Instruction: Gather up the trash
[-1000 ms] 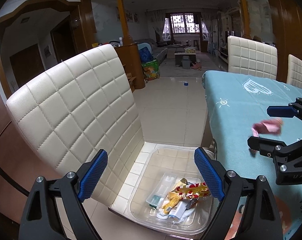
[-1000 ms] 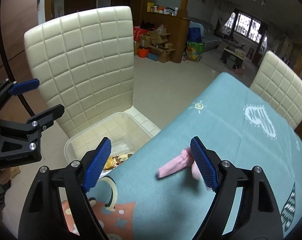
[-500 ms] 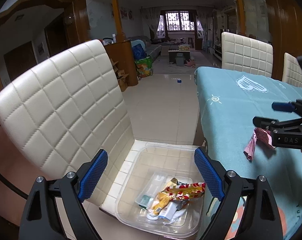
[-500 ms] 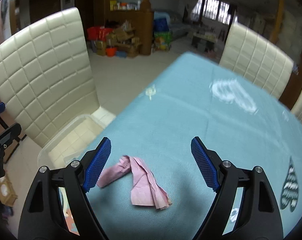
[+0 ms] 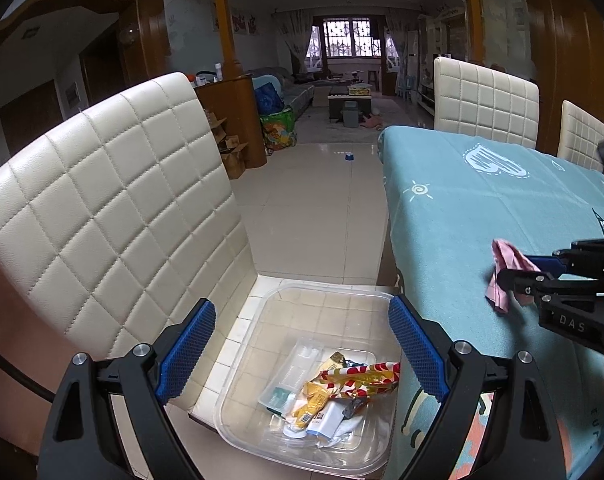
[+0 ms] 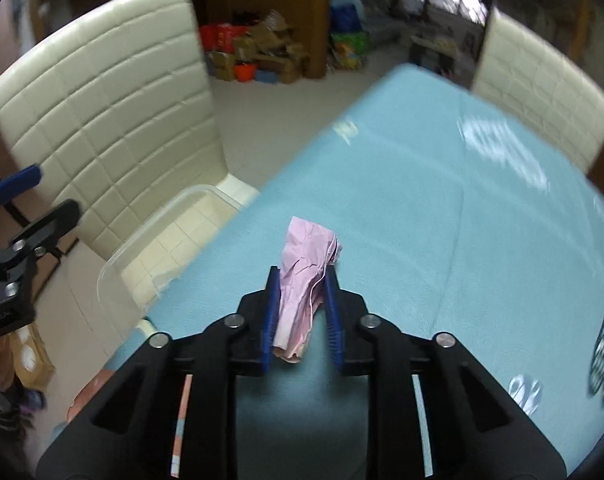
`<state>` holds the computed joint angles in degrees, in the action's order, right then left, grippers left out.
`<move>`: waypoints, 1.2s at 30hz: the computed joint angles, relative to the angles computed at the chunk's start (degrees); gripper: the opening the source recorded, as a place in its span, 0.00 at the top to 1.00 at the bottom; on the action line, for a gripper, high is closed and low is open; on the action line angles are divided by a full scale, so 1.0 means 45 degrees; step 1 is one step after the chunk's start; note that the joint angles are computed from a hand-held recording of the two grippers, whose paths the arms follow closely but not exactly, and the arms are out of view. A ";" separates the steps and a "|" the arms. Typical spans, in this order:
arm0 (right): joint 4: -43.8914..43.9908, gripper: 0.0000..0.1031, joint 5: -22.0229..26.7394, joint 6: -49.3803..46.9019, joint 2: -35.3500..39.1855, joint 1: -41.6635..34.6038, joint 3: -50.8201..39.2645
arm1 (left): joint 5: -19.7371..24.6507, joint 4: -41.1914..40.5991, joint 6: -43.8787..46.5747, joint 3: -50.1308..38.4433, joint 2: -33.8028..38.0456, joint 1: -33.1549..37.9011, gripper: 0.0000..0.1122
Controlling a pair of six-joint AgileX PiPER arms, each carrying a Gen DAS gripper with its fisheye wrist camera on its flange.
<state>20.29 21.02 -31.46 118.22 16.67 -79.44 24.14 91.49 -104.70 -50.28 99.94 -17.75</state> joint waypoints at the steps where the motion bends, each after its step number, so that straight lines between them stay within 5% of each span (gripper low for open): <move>1: -0.0023 0.79 -0.0382 -0.0182 -0.0232 0.0216 0.0280 | 0.0029 0.0055 -0.0048 0.0077 -0.0098 0.0026 0.23; 10: 0.0101 0.79 0.0166 -0.0594 -0.0342 0.1170 -0.0407 | 0.0043 0.0542 -0.0579 0.0512 -0.0563 0.0459 0.23; 15: 0.0059 0.70 0.0472 -0.0636 -0.0195 0.1547 -0.0770 | 0.0120 0.0873 -0.1176 0.0772 -0.0728 0.0721 0.23; 16: 0.0143 0.54 0.0420 -0.0688 -0.0235 0.1564 -0.0735 | 0.0087 0.0868 -0.1200 0.0798 -0.0763 0.0791 0.23; 17: 0.0467 0.21 0.0280 -0.0963 -0.0298 0.1551 -0.0617 | 0.0070 0.0873 -0.1210 0.0816 -0.0782 0.0836 0.23; 18: 0.0972 0.14 -0.0368 -0.1425 -0.0570 0.1557 -0.0155 | 0.0059 0.0936 -0.1284 0.0869 -0.0825 0.0861 0.23; 20: 0.0455 0.15 -0.1155 -0.1165 -0.0795 0.1716 0.0279 | 0.0076 0.1046 -0.1405 0.0940 -0.0858 0.0878 0.23; 27: 0.0215 0.17 -0.1334 -0.0801 -0.1005 0.1519 0.0554 | 0.0012 0.0978 -0.1414 0.0913 -0.0832 0.0736 0.23; 36: -0.0015 0.06 -0.2327 -0.0022 -0.1839 0.0724 0.1582 | 0.0446 0.0322 -0.1303 0.0232 -0.0537 -0.0094 0.23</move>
